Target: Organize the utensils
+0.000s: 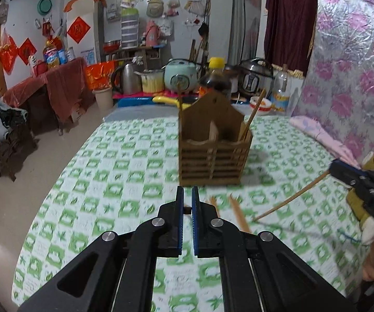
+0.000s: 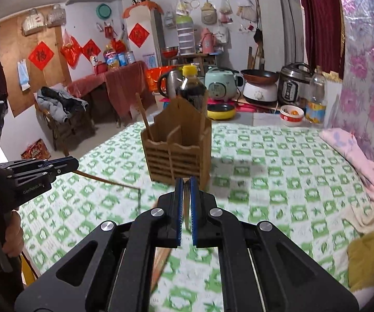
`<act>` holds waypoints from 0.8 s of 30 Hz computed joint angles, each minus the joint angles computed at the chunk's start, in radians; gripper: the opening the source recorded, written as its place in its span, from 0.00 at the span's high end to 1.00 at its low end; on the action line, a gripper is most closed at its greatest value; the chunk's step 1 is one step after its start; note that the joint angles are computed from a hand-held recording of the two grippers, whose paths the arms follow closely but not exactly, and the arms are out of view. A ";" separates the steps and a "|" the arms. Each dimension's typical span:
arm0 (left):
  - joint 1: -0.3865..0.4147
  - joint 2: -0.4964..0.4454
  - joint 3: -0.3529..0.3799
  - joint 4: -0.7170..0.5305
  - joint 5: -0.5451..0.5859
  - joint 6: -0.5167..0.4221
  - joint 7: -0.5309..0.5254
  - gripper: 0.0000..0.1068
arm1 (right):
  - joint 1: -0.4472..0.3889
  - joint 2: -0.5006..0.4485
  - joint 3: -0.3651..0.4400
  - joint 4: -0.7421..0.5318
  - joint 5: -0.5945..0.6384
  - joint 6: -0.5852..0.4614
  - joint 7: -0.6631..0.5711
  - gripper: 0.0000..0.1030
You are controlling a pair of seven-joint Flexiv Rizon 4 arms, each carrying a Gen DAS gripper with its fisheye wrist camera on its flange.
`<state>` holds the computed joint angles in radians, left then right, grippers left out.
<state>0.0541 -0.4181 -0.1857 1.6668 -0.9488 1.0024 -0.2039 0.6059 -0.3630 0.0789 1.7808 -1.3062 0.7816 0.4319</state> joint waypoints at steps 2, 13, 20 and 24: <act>-0.007 -0.009 -0.004 -0.018 0.010 -0.008 -0.008 0.94 | -0.004 -0.013 -0.006 -0.011 0.000 0.009 0.001 0.93; -0.006 -0.080 -0.016 -0.094 0.097 -0.026 -0.109 0.94 | -0.015 -0.022 -0.024 -0.003 -0.013 0.039 0.049 0.94; 0.006 -0.066 -0.044 -0.124 0.065 -0.027 -0.097 0.94 | -0.019 0.000 -0.022 -0.007 -0.049 0.006 0.060 0.94; 0.000 -0.045 -0.058 -0.137 0.019 -0.017 -0.070 0.94 | -0.022 0.002 -0.024 -0.035 -0.072 -0.016 0.042 0.94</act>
<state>0.0543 -0.4633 -0.2435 1.5300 -0.9296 0.9854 -0.2736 0.5844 -0.3607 0.0553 1.7454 -1.3784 0.7653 0.4741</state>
